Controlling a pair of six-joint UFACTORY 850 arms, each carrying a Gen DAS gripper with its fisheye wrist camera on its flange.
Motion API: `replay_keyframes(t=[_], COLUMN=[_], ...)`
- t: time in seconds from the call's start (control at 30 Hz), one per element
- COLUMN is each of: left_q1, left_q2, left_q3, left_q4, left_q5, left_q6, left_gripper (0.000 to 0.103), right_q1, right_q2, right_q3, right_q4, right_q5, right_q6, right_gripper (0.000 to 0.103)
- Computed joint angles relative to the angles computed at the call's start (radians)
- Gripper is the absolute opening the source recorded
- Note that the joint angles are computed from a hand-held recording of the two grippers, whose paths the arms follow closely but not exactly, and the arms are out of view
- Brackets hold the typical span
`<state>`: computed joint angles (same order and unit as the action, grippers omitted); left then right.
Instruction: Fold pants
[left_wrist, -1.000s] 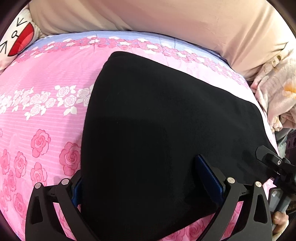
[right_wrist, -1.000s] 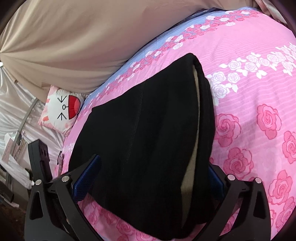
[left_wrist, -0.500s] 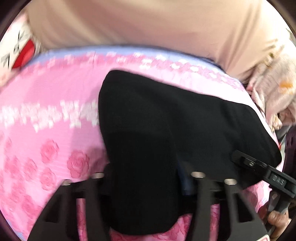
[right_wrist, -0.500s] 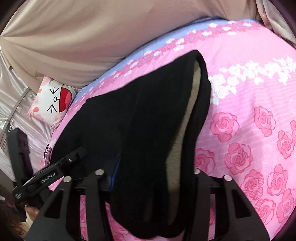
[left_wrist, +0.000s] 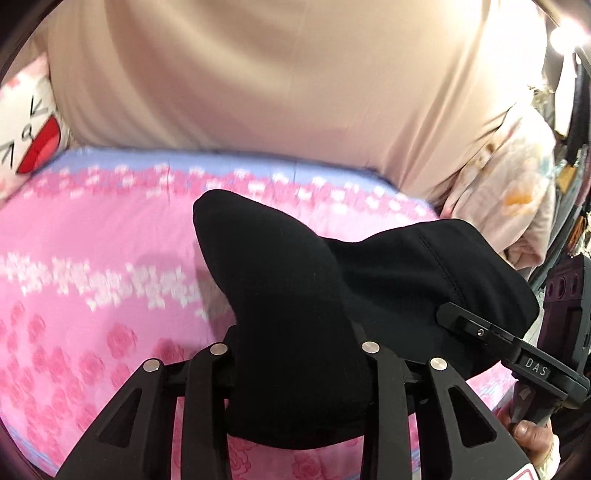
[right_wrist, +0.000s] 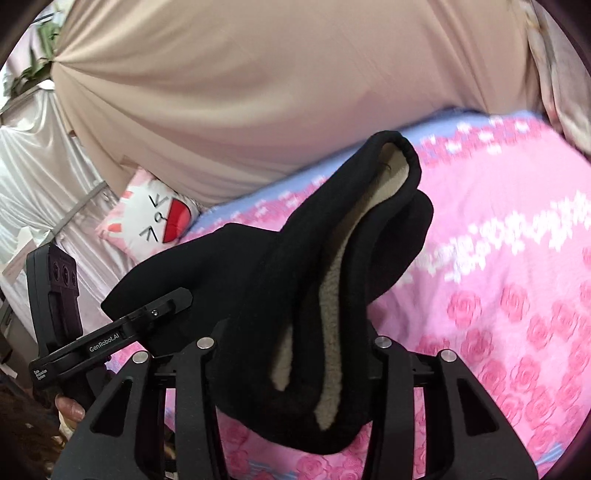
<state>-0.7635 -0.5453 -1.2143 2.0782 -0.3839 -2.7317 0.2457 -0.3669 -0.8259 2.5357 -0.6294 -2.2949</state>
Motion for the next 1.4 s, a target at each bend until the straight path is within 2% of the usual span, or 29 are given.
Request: replay_keyframes(t=[0.17,0.27,0.43,0.6,0.63,0.73,0.8,0.87,0.93,0.97,1.0,1.03,1.1,1.17,1.2,1.23,1.27,1.33,1.4], left_q1=[0.011,0.038,0.106,0.195,0.208,0.245,0.259,0.270,0.268,0.264,0.260,0.261,0.280,0.295,0.298,0.297,0.294,0.283,0.261], left_q2=[0.028,-0.006,-0.138,-0.339,-0.376,-0.498,-0.552,-0.590,-0.591,-0.596,-0.608,-0.622,-0.624,-0.602,-0.576,-0.551,-0.517,-0.431,-0.363], left_q3=[-0.033,-0.107,-0.293,-0.537,-0.582,-0.735,-0.802,-0.829,-0.812,-0.813,-0.825,-0.841,-0.845,-0.803,-0.761,-0.720,-0.667,-0.538,-0.446], left_q4=[0.041,0.023,-0.009,-0.107,-0.159,-0.461,-0.670,-0.785,-0.735,-0.730,-0.767,-0.846,-0.962,-0.944,-0.901,-0.826,-0.731,-0.564,-0.550], left_q5=[-0.072,-0.098,-0.092,0.024,0.049,0.112,0.138,0.144,0.139,0.119,0.096,0.085,0.129,0.164,0.171,0.173,0.166,0.126,0.047], left_q6=[0.055,0.136,0.233,0.352,0.406,0.705,0.910,1.016,0.978,0.982,1.027,1.102,1.167,1.096,1.036,0.950,0.845,0.664,0.636], left_gripper=[0.028,0.028,0.028,0.029,0.029,0.029,0.029,0.034,0.044,0.054,0.063,0.068,0.074,0.081,0.081,0.081,0.081,0.083,0.087], right_q1=[-0.005,-0.018,-0.043,-0.061,-0.062,-0.064,-0.065,-0.066,-0.074,-0.081,-0.088,-0.093,-0.099,-0.107,-0.113,-0.118,-0.124,-0.152,-0.166], right_q2=[0.027,-0.018,-0.197,-0.436,-0.486,-0.616,-0.687,-0.736,-0.757,-0.771,-0.783,-0.791,-0.790,-0.763,-0.733,-0.686,-0.645,-0.545,-0.451], right_q3=[-0.057,-0.162,-0.422,-0.730,-0.794,-0.961,-1.049,-1.101,-1.112,-1.123,-1.140,-1.152,-1.148,-1.105,-1.055,-0.978,-0.911,-0.746,-0.600], right_q4=[-0.002,-0.047,-0.169,-0.348,-0.397,-0.589,-0.749,-0.868,-0.899,-0.940,-0.989,-1.015,-1.035,-1.008,-0.964,-0.877,-0.773,-0.563,-0.354], right_q5=[-0.007,0.003,0.042,0.117,0.137,0.189,0.212,0.227,0.220,0.207,0.189,0.173,0.159,0.150,0.172,0.226,0.248,0.227,0.220], right_q6=[-0.046,-0.028,0.088,0.270,0.325,0.537,0.706,0.840,0.889,0.953,1.031,1.070,1.102,1.078,1.035,0.962,0.869,0.688,0.510], right_gripper=[0.041,0.041,0.041,0.041,0.041,0.041,0.041,0.043,0.051,0.054,0.058,0.063,0.071,0.077,0.091,0.096,0.096,0.096,0.098])
